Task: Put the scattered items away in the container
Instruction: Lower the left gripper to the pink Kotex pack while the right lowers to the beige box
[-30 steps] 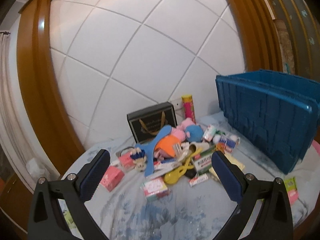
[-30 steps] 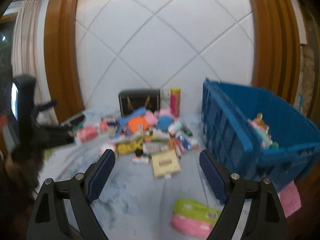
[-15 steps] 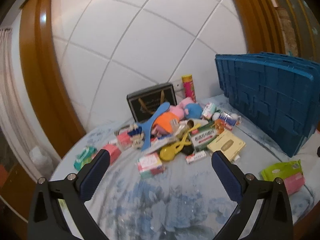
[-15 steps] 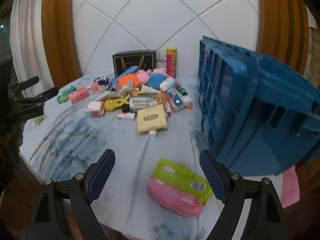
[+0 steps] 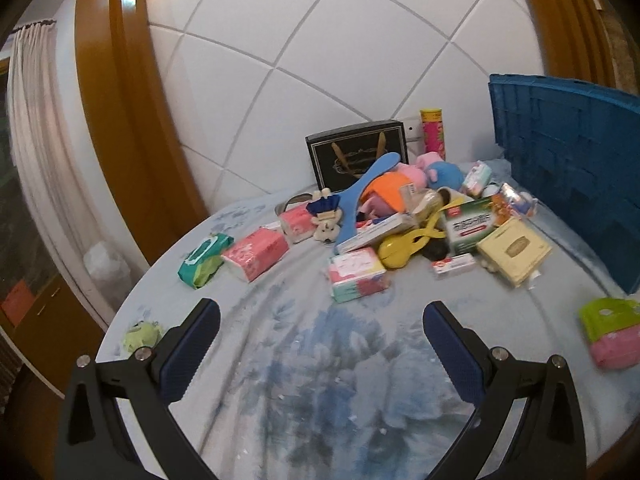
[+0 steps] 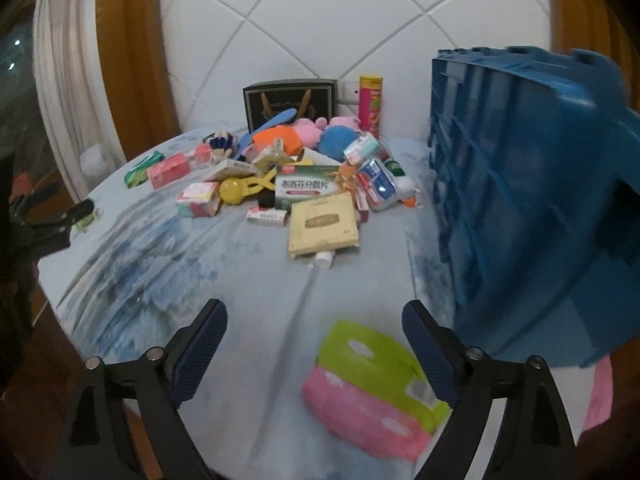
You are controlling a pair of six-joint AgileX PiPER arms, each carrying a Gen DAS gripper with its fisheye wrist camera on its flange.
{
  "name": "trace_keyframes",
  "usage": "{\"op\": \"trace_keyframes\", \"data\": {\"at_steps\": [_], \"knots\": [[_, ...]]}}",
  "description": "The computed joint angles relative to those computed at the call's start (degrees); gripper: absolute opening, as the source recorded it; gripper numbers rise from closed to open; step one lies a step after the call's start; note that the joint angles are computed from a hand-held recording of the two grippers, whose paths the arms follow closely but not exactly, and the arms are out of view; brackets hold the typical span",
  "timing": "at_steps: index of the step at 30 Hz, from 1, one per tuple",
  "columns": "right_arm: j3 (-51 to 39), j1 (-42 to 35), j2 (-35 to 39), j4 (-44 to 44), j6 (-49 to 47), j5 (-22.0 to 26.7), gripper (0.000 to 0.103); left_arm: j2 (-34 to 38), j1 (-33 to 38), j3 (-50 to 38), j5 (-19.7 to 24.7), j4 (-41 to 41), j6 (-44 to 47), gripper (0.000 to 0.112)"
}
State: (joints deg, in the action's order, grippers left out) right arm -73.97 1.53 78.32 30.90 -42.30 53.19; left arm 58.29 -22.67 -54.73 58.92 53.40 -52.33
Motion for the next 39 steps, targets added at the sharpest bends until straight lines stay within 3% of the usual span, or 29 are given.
{"op": "trace_keyframes", "data": {"at_steps": [3,7,13,15,21,26,34,39], "knots": [[-4.0,6.6,5.5,-6.3,9.3,-4.1,0.102,2.2,9.4,-0.7,-9.0,-5.0,7.0,0.103],[-12.5,14.1,15.5,-15.8,21.8,-6.0,0.102,8.6,20.0,-3.1,-21.3,-12.2,18.2,0.103],[-24.8,21.4,28.4,-31.8,38.1,-5.3,0.102,21.5,29.8,-10.6,-31.9,-31.8,39.9,0.103],[-28.0,22.1,31.5,-34.0,40.3,-4.4,0.102,26.0,30.9,-13.3,-32.9,-36.4,45.0,0.103],[-36.7,22.0,39.0,-36.1,41.5,-1.8,0.102,38.0,30.5,-19.5,-34.4,-38.1,49.1,0.103],[-48.6,20.9,46.8,-34.2,38.0,4.2,0.102,45.8,32.2,-26.1,-30.4,-42.5,49.5,0.103],[-60.9,20.7,54.7,-31.3,31.3,9.6,0.102,50.9,31.9,-30.9,-29.8,-41.0,45.0,0.103],[-74.0,21.4,62.4,-32.1,28.0,16.6,0.102,52.0,31.7,-32.0,-28.6,-40.7,43.5,0.103]]}}
